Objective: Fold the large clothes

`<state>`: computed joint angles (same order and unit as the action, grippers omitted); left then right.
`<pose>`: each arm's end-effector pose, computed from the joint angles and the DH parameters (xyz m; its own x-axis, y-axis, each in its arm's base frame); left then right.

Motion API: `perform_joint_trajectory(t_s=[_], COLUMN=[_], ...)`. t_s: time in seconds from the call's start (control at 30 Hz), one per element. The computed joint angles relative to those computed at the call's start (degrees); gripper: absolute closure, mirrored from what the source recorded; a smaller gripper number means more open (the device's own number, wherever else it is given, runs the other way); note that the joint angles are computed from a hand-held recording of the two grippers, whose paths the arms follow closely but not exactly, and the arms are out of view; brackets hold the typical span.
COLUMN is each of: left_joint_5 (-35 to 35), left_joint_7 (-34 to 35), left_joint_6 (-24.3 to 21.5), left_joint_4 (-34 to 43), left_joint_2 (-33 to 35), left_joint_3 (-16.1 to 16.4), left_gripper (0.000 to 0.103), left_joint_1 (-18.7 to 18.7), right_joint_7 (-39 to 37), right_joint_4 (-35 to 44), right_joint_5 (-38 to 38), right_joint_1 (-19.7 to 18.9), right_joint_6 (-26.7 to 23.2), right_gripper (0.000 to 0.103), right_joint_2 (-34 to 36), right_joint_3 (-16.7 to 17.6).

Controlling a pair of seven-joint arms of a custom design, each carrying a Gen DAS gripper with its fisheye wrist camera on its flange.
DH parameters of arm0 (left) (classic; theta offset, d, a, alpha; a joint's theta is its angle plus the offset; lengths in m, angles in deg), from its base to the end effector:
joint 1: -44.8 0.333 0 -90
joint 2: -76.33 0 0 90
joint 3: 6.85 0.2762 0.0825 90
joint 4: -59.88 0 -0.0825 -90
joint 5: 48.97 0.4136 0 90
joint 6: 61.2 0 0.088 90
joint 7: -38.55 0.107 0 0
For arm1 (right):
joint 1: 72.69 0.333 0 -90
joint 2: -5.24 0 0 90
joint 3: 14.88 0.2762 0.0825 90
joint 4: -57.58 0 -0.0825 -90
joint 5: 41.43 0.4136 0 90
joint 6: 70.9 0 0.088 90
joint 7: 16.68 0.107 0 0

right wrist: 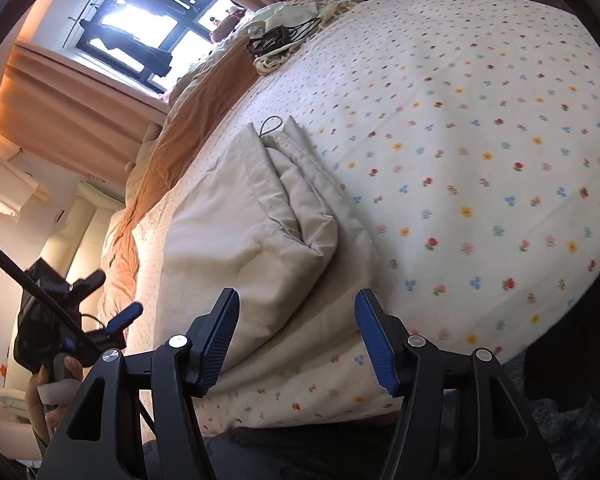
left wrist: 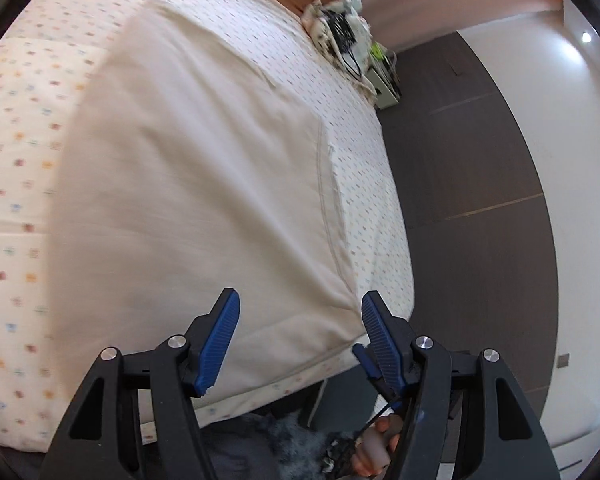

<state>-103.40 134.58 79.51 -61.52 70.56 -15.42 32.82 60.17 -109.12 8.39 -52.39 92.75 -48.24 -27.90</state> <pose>0.5502 -0.2074 0.4512 0.0236 -0.7084 0.7054 -0.9448 -0.2464 -0.2159 0.3770 0.0191 0.4442 -0.0356 -0.7016 -0.7117 -0.6961 0.5283 -0.4861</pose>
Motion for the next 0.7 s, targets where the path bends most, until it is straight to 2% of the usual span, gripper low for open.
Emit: perform_joint_trajectory(t_s=[0.07, 0.13, 0.27, 0.37, 0.4, 0.43, 0.5, 0.63, 0.7], left_joint_5=[2.06, 4.23, 10.60, 12.36, 12.36, 12.56, 12.22, 12.76, 13.04], left_joint_7=[-1.15, -2.72, -7.77, -8.85, -8.64, -8.66, -8.35, -8.24, -8.54], left_joint_6=[0.71, 1.60, 3.13, 2.70, 2.91, 3.03, 2.42, 2.66, 2.77], left_joint_4=[-2.92, -5.68, -9.21, -10.18, -10.79, -10.96, -11.08, -10.99, -10.69], left_joint_2=[-2.55, -4.81, -6.36, -5.94, -6.07, -5.86, -5.43, -4.78, -4.48], left_joint_3=[0.63, 1.35, 2.25, 3.18, 3.37, 3.41, 3.69, 3.32, 3.14], left_gripper=[0.039, 0.039, 0.039, 0.039, 0.039, 0.039, 0.039, 0.039, 0.039], left_joint_1=[0.81, 1.24, 1.59, 1.66, 1.58, 1.46, 1.30, 1.27, 1.28], right_joint_7=[-2.09, -3.74, -5.49, -6.57, -7.60, -9.46, -12.86, -14.83, -14.68], right_joint_4=[2.08, 4.40, 8.87, 12.23, 12.96, 13.60, 13.26, 11.33, 9.56], right_joint_5=[1.44, 2.78, 5.62, 7.33, 8.10, 9.55, 11.72, 11.07, 9.99], right_joint_1=[2.73, 4.29, 4.99, 4.53, 4.54, 5.04, 5.43, 5.06, 5.01], right_joint_6=[0.92, 1.28, 1.95, 1.71, 1.43, 1.76, 3.91, 7.21, 8.01], right_gripper=[0.045, 0.052, 0.062, 0.075, 0.086, 0.093, 0.096, 0.097, 0.097], right_joint_2=[3.07, 6.46, 12.64, 16.89, 17.56, 17.88, 16.53, 12.72, 10.63], right_joint_3=[-2.16, -3.34, -3.10, -1.96, -1.87, -2.07, -1.05, 1.82, 2.03])
